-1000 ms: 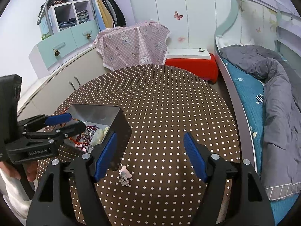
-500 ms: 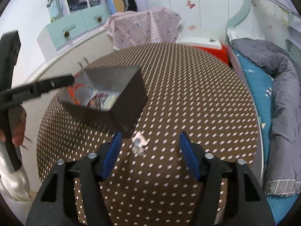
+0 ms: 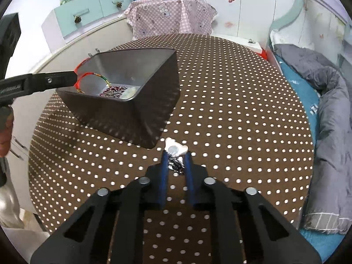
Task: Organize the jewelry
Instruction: 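Close the right tool on the small silver charm beside the box, then carry the silver charm into the grey box and open the right tool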
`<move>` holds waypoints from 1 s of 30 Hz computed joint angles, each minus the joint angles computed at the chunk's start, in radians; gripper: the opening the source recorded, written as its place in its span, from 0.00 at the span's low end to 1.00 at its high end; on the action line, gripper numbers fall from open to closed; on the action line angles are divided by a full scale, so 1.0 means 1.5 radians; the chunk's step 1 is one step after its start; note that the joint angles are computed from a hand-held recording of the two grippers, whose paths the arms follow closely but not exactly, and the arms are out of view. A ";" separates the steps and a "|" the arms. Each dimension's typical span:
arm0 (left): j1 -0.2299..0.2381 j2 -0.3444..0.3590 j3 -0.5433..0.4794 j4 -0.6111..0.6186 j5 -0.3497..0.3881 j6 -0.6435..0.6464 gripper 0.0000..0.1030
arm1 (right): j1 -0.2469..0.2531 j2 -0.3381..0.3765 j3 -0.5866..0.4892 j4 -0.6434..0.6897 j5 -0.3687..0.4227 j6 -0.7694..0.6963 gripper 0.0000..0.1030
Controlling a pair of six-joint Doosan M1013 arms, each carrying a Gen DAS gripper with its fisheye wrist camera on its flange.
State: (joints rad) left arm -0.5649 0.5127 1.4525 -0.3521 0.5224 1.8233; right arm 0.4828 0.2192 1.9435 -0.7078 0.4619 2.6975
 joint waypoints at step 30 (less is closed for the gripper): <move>0.000 0.013 -0.015 -0.007 0.021 0.002 0.16 | 0.000 -0.042 -0.024 -0.240 -0.013 0.151 0.12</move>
